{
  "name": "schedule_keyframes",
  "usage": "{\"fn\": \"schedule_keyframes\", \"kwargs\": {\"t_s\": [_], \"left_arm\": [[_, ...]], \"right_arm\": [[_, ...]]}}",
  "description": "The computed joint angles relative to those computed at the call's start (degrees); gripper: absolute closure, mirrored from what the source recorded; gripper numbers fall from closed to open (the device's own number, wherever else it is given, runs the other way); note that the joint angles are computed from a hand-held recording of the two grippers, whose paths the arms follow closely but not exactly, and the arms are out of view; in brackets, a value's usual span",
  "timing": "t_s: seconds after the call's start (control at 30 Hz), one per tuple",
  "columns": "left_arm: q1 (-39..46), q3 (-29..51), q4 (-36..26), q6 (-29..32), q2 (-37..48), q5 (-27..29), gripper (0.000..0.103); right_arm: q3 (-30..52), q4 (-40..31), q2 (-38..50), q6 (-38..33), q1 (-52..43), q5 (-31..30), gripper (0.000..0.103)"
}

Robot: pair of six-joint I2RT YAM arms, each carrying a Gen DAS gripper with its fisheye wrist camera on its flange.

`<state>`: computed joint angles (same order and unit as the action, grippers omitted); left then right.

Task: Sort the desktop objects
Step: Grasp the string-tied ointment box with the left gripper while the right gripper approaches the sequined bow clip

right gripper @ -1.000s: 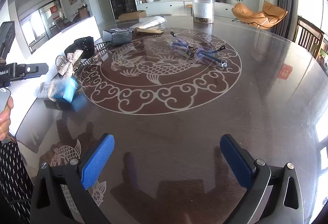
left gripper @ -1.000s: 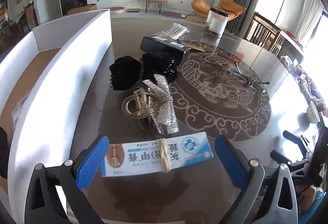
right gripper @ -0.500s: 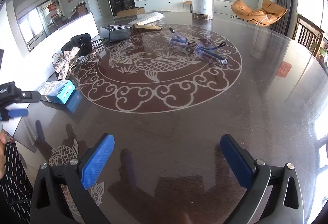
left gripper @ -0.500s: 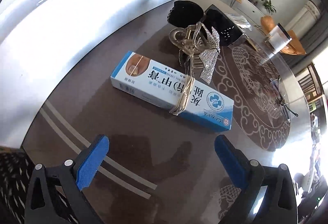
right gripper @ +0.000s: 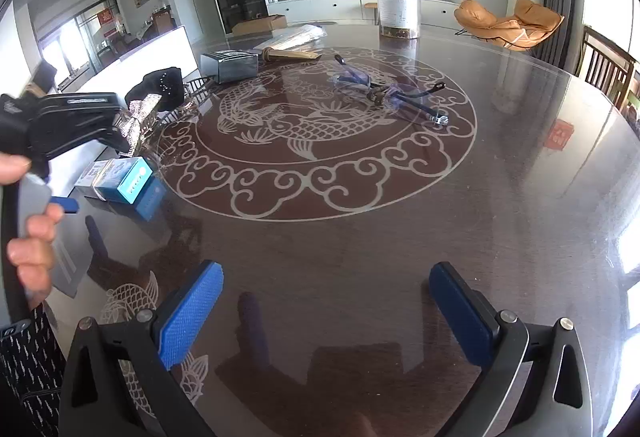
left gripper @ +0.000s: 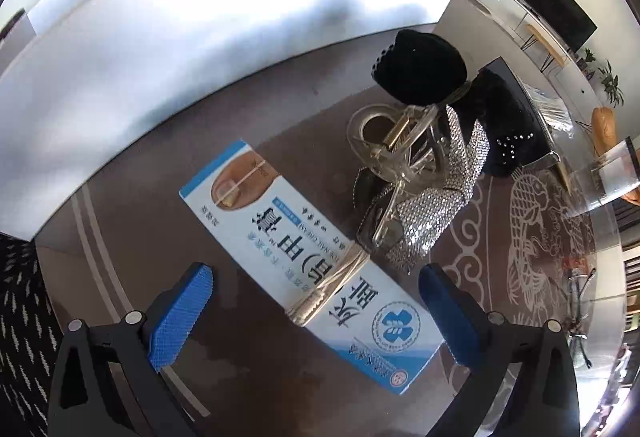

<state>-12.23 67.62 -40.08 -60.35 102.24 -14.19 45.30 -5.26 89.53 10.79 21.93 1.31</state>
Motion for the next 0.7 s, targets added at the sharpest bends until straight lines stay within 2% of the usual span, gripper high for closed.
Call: {"fn": "schedule_keyframes", "kwargs": {"t_s": [0.13, 0.23, 0.37, 0.47, 0.57, 0.63, 0.7], "left_arm": [[-2.81, 5.87, -4.89, -1.10, 6.05, -5.34, 0.000], [-3.19, 3.57, -0.09, 2.91, 5.37, -7.87, 0.000], [-1.54, -2.51, 6.07, 12.88, 1.39, -6.02, 0.000], [1.33, -10.01, 10.96, 21.46, -4.13, -3.22, 0.000], [4.72, -15.37, 14.13, 25.50, -8.20, -2.25, 0.000], [6.47, -16.71, 15.20, 26.93, -9.12, -1.87, 0.000], [8.27, -14.03, 15.16, 30.34, -7.33, -0.53, 0.000]], "right_arm": [[-0.36, 0.47, -0.26, -0.05, 0.06, -0.21, 0.000], [-0.35, 0.36, -0.39, 0.01, 0.02, -0.47, 0.000], [-0.40, 0.40, -0.46, 0.17, -0.14, -0.79, 0.000], [-0.50, 0.49, -0.58, 0.39, -0.16, -0.66, 0.000], [-0.43, 0.44, -0.52, 0.34, -0.18, -0.61, 0.000], [-0.31, 0.35, -0.42, 0.30, -0.06, -0.35, 0.000], [-0.09, 0.06, -0.24, 0.25, 0.04, -0.13, 0.000]]}}
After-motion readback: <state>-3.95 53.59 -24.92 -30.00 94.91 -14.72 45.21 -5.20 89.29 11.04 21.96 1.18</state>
